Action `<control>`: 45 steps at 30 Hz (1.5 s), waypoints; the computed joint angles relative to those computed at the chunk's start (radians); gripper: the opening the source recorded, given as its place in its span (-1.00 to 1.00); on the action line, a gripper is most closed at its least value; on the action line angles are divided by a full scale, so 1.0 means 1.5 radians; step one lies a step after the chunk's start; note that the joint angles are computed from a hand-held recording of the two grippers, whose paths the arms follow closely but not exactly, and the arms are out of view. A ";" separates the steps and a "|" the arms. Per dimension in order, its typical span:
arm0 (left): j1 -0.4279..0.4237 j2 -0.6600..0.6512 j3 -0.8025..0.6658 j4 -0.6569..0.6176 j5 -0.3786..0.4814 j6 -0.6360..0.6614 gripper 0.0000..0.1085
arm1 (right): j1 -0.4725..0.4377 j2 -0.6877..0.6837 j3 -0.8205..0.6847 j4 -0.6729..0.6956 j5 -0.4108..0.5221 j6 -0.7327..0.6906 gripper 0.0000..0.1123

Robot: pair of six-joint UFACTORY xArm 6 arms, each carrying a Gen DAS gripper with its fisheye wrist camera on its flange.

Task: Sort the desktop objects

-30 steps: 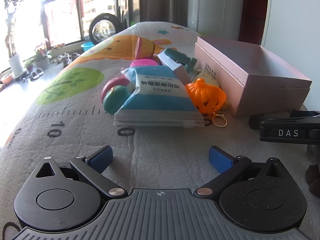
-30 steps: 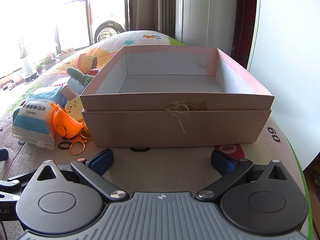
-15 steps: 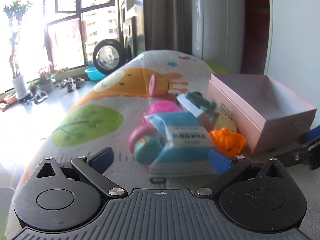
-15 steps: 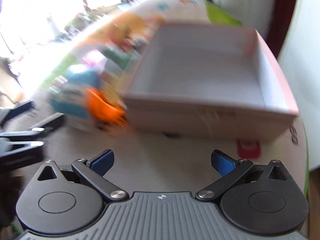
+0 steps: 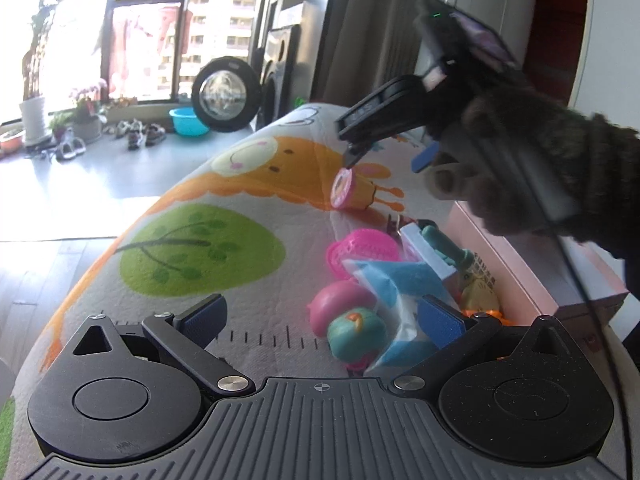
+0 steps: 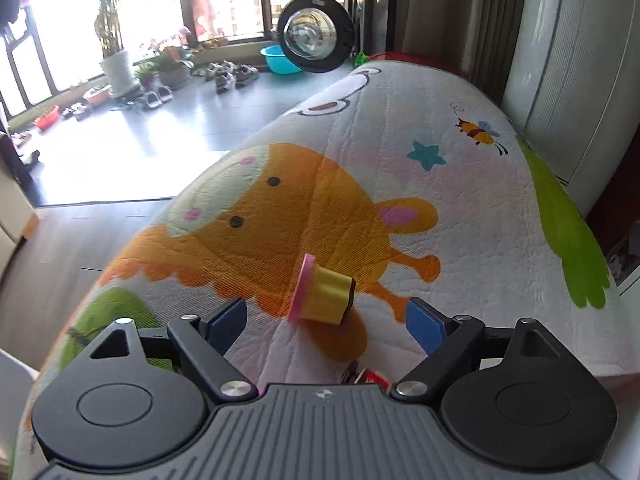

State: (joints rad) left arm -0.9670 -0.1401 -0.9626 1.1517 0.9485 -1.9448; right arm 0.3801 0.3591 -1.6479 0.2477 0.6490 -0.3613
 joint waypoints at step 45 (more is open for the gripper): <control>-0.031 0.337 -0.372 -0.081 0.001 0.381 0.47 | -0.393 -0.584 0.669 0.442 0.110 -0.666 0.14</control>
State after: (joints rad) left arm -1.0131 0.3660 -1.5206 1.0305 0.9497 -1.3740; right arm -0.2088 -0.5175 -0.6436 0.9111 0.8146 -1.3605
